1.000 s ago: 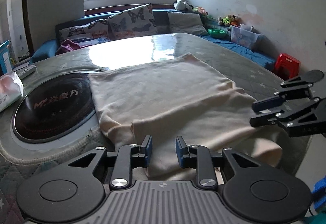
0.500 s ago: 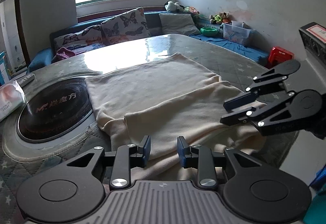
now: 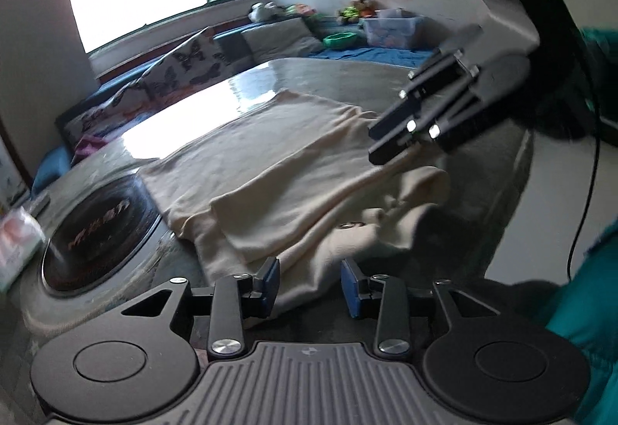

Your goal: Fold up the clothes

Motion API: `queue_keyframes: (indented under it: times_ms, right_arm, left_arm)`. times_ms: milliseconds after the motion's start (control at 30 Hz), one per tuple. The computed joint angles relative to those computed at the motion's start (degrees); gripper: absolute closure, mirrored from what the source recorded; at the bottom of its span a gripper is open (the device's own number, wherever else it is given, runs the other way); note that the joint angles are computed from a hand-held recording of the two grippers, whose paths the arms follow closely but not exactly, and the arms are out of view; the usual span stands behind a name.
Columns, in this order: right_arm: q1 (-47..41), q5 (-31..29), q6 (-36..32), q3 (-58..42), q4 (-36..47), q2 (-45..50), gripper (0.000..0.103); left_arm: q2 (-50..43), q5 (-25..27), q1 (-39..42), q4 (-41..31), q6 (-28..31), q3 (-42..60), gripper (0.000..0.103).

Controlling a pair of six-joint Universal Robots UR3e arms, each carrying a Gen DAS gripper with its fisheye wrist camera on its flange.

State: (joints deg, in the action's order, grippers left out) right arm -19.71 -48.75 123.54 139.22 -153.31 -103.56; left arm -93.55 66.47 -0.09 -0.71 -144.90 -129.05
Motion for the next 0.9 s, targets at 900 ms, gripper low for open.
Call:
queue_keyframes:
  times_ms: [900]
  right_arm:
    - [-8.59, 0.30, -31.14, 8.14, 18.19, -20.29, 0.045]
  left_arm:
    - [-12.67, -9.34, 1.56, -1.67, -7.79, 16.03, 0.094]
